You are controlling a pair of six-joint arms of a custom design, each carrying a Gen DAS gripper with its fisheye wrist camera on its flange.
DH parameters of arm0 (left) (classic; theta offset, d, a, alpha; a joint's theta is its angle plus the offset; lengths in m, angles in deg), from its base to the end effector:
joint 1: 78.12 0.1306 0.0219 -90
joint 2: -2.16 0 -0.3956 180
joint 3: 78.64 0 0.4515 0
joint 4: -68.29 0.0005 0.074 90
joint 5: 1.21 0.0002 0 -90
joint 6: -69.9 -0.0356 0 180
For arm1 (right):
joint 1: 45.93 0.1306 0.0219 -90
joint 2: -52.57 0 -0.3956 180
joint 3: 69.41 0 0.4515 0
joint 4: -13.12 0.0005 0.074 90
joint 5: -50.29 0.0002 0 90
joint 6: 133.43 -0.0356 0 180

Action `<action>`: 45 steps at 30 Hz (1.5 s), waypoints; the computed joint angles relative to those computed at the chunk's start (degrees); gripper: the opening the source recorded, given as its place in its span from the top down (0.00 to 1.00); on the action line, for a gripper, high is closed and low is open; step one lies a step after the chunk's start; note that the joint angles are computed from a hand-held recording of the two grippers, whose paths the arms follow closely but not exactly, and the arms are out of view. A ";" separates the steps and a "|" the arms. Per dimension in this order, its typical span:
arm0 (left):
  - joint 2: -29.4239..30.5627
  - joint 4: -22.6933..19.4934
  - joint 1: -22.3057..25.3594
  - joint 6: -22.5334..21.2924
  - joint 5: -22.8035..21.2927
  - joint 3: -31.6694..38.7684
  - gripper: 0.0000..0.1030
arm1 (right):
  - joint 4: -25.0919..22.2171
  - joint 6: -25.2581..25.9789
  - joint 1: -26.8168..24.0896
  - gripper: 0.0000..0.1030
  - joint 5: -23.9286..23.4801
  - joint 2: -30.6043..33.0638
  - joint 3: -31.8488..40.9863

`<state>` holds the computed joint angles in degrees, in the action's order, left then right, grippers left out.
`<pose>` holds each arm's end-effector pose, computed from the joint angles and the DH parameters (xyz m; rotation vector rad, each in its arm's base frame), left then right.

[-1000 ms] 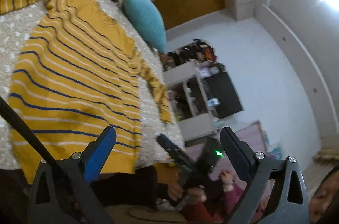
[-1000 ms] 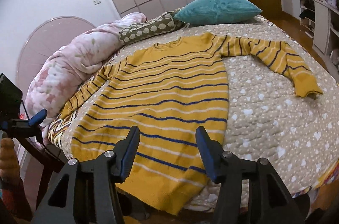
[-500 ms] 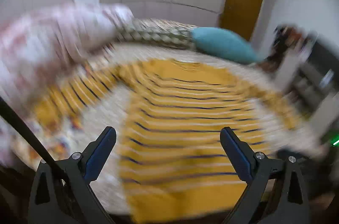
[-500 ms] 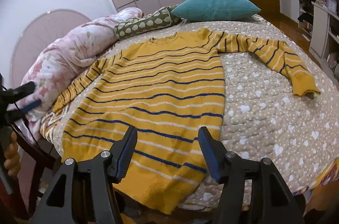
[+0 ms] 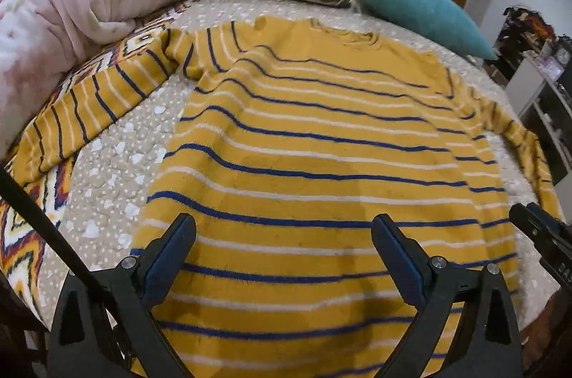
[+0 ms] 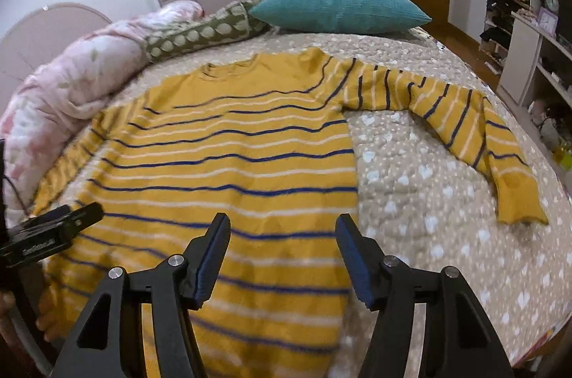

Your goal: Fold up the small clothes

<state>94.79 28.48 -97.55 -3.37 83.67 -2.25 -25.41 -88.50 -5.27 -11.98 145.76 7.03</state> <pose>0.5050 -0.1753 0.3086 0.0253 2.5485 -0.1331 0.4179 0.3364 0.3086 0.2751 2.3710 0.0756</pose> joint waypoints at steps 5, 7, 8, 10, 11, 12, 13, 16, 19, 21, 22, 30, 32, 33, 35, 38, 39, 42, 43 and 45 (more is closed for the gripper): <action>2.08 -1.44 -0.19 0.06 -2.50 0.38 0.05 | -0.94 -0.03 -2.75 0.36 -2.02 4.09 1.40; 3.90 -3.09 0.15 -0.74 -2.43 1.49 0.05 | -0.47 -0.51 -3.32 0.36 -2.77 4.88 1.06; 4.40 -3.12 0.14 -1.31 -2.71 1.56 0.04 | -0.24 -0.61 -3.18 0.33 -2.45 5.04 0.93; 4.14 -1.51 -0.34 -1.66 -4.13 0.64 0.01 | 0.53 0.33 -2.91 0.27 -0.96 5.30 0.66; 4.09 -0.93 -0.65 -1.97 -4.90 0.29 0.00 | 0.35 0.44 -2.81 0.22 -0.67 5.48 0.79; 4.02 -0.21 -0.86 -2.30 -5.54 -0.13 0.00 | 0.13 0.29 -2.93 0.19 -0.39 5.79 0.85; 3.93 0.70 -1.09 -2.46 -6.08 -0.57 0.00 | 0.29 -0.33 -3.14 0.16 -0.75 5.94 0.71; 3.20 2.55 -1.28 -3.28 -6.35 -1.83 0.00 | 4.10 -1.37 -3.54 0.11 -1.39 5.33 -1.14; 2.24 0.90 -0.17 -4.08 -1.74 -1.57 0.09 | 5.07 -0.13 -2.78 0.08 0.61 5.94 -1.15; -0.58 1.09 1.62 -4.52 2.91 -2.82 0.32 | 5.10 0.28 -2.54 0.07 1.15 6.17 -1.01; -1.93 0.80 2.62 -4.46 4.89 -3.23 0.37 | 5.53 0.47 -2.64 0.06 0.72 6.07 -1.18; -6.24 0.41 23.15 8.18 12.58 -5.37 0.32 | 8.18 2.19 -2.99 0.01 -0.96 5.54 -2.31; -4.42 1.53 28.04 12.81 17.75 -5.48 0.32 | 8.22 2.23 -3.02 0.01 -0.98 5.57 -2.30; -2.84 2.33 30.51 15.33 21.16 -5.34 0.32 | 8.18 2.24 -3.03 0.01 -0.97 5.57 -2.30; -1.08 5.91 33.21 18.99 26.93 -5.82 0.33 | 8.13 2.25 -3.03 0.01 -0.95 5.55 -2.33; -0.45 9.56 33.77 22.66 27.06 -5.83 0.32 | 7.58 2.24 -2.98 0.01 -0.73 5.75 -2.07; 0.41 10.35 33.79 23.17 26.40 -4.88 0.32 | 7.27 2.16 -2.90 0.01 -0.57 5.89 -1.88; 3.37 7.47 33.94 21.07 20.86 -0.86 0.75 | 6.67 2.30 -2.94 0.01 -0.40 6.28 -1.38; 4.14 5.90 33.80 19.90 18.78 0.43 0.96 | 6.47 2.29 -2.91 0.01 -0.30 6.38 -1.25; 4.75 4.13 34.25 17.75 14.94 2.30 0.96 | 6.16 2.28 -2.88 0.01 -0.15 6.55 -1.02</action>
<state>99.54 32.61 -63.29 14.37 98.61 0.06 -19.24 -86.22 -8.15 -12.13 152.31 6.01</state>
